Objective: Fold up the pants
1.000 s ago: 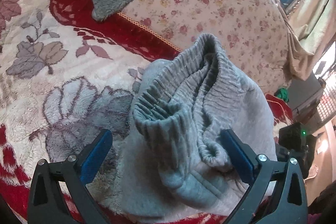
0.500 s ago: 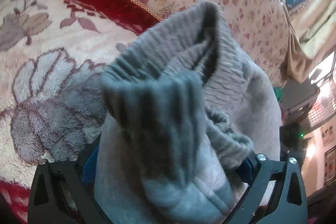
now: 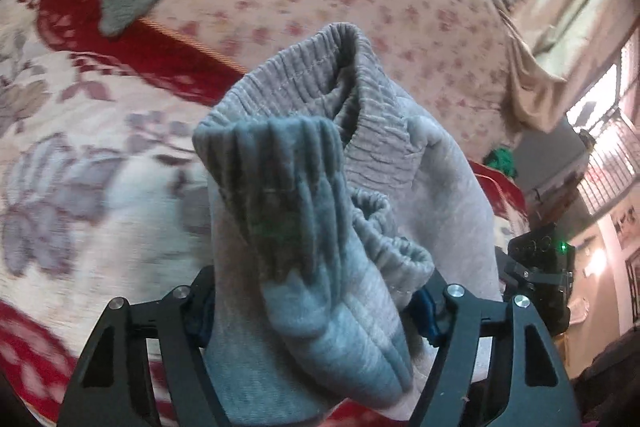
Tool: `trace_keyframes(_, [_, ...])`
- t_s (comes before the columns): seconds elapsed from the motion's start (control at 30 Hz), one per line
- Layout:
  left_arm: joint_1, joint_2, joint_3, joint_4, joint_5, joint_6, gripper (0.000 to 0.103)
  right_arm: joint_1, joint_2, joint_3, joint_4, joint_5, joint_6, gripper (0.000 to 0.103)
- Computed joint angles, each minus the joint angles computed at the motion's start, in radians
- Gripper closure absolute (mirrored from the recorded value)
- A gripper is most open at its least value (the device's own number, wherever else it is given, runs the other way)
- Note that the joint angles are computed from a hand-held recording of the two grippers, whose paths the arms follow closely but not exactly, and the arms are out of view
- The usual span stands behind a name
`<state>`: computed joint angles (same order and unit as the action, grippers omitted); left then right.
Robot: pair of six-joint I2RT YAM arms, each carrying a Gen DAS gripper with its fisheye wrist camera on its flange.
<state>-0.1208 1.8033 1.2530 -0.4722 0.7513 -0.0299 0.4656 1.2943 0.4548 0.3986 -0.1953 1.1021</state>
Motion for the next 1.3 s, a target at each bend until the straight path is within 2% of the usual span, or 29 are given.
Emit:
trace_keyframes(0.07, [-0.055, -0.027, -0.030, 0.041, 0.001, -0.044, 0.030, -0.038, -0.120, -0.038, -0.090, -0.007, -0.021, 0.003])
trace_keyframes(0.23, [-0.227, -0.075, -0.102, 0.175, -0.025, -0.195, 0.030, -0.215, -0.468, -0.082, -0.436, -0.084, -0.134, 0.003])
trace_keyframes(0.33, [-0.315, -0.071, -0.113, 0.221, -0.067, -0.257, 0.030, -0.414, -0.583, -0.067, -0.644, -0.228, -0.272, 0.003])
trace_keyframes(0.4, [-0.366, -0.067, -0.130, 0.249, -0.100, -0.284, 0.030, -0.540, -0.596, -0.068, -0.719, -0.325, -0.367, 0.002])
trace_keyframes(0.53, [-0.429, -0.035, -0.179, 0.293, -0.186, -0.298, 0.030, -0.675, -0.526, -0.127, -0.726, -0.424, -0.498, 0.002])
trace_keyframes(0.6, [-0.432, -0.046, -0.212, 0.340, -0.200, -0.283, 0.030, -0.661, -0.514, -0.179, -0.665, -0.390, -0.481, 0.001])
trace_keyframes(0.7, [-0.410, -0.030, -0.188, 0.301, -0.166, -0.271, 0.027, -0.650, -0.561, -0.202, -0.644, -0.370, -0.446, 0.000])
trace_keyframes(0.83, [-0.385, -0.058, -0.196, 0.262, -0.164, -0.225, 0.022, -0.626, -0.602, -0.161, -0.762, -0.300, -0.424, 0.000])
trace_keyframes(0.93, [-0.398, -0.114, -0.225, 0.268, -0.233, -0.211, 0.018, -0.587, -0.676, -0.124, -0.889, -0.212, -0.426, 0.000])
trace_keyframes(1.0, [-0.402, -0.160, -0.244, 0.268, -0.274, -0.191, 0.018, -0.515, -0.725, -0.082, -0.987, -0.092, -0.410, 0.000])
trace_keyframes(1.1, [-0.417, -0.220, -0.252, 0.254, -0.352, -0.168, 0.017, -0.384, -0.730, -0.022, -1.067, 0.076, -0.389, 0.000])
trace_keyframes(1.23, [-0.447, -0.278, -0.251, 0.232, -0.468, -0.158, 0.017, -0.118, -0.686, 0.061, -1.132, 0.347, -0.276, 0.000])
trace_keyframes(1.3, [-0.464, -0.296, -0.250, 0.224, -0.515, -0.159, 0.017, -0.014, -0.669, 0.087, -1.146, 0.447, -0.221, 0.000])
